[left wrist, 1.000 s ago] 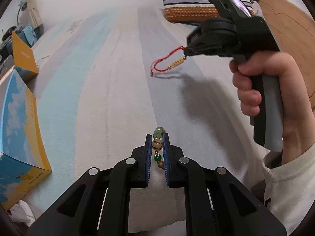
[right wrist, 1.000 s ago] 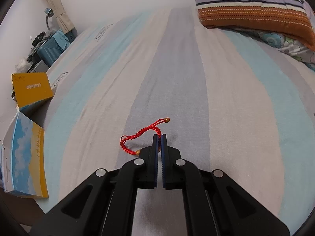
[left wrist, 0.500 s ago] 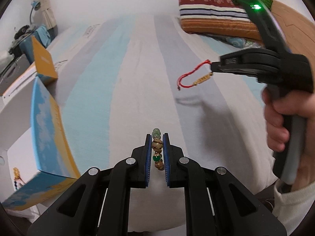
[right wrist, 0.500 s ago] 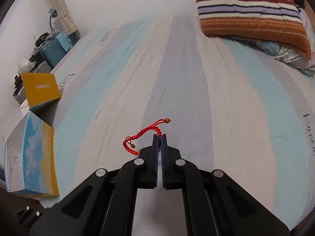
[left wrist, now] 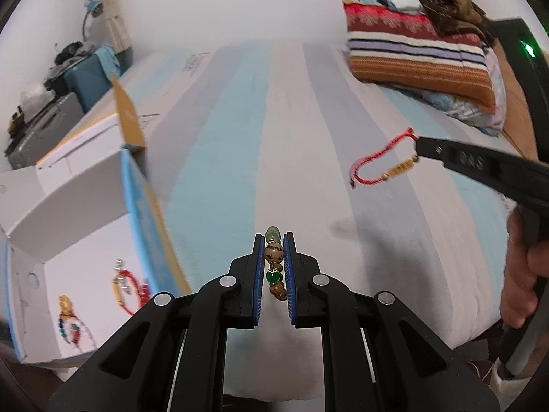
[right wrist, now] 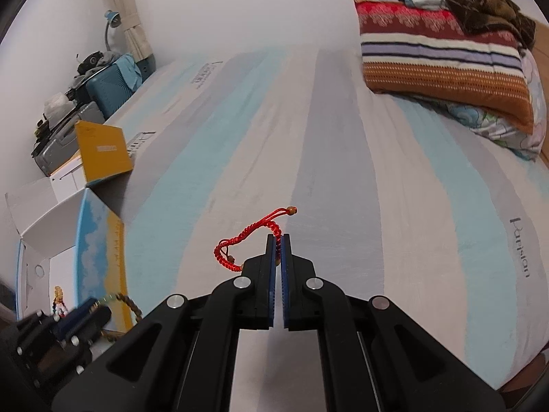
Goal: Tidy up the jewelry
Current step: 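Lift and carry both held bracelets over to the white box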
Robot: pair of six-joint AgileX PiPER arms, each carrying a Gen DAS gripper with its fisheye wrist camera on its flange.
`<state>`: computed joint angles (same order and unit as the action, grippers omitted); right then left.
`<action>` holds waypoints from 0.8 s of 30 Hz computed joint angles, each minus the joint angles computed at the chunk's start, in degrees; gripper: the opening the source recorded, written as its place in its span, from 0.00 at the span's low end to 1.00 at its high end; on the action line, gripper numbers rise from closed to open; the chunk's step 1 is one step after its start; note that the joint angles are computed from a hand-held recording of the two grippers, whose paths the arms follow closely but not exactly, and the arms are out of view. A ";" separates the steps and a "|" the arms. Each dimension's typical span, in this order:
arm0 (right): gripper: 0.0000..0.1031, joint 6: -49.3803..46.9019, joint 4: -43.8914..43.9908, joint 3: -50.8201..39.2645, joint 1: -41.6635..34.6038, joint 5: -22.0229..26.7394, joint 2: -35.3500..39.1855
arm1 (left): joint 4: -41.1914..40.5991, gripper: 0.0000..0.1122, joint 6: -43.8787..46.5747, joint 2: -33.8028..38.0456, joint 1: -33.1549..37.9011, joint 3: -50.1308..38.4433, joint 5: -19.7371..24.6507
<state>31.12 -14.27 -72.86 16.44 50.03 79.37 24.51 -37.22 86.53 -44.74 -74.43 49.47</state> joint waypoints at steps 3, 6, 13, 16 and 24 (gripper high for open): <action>0.02 3.33 -2.90 -2.35 3.92 2.48 0.41 | -0.18 0.09 1.76 -1.88 2.20 -0.80 1.79; 0.02 7.09 -6.07 -5.64 9.02 5.34 1.67 | -1.01 0.09 3.82 -3.74 4.80 -1.36 3.32; 0.02 12.84 -11.18 -13.96 19.33 10.98 5.84 | -2.97 0.09 8.66 -9.28 11.97 -0.66 5.47; 0.02 14.35 -12.80 -18.05 23.41 12.90 8.34 | -4.76 0.09 11.76 -11.59 16.10 0.03 6.02; 0.02 14.01 -13.88 -33.08 31.64 17.67 19.24 | -11.32 0.09 21.54 -16.39 29.27 2.33 5.91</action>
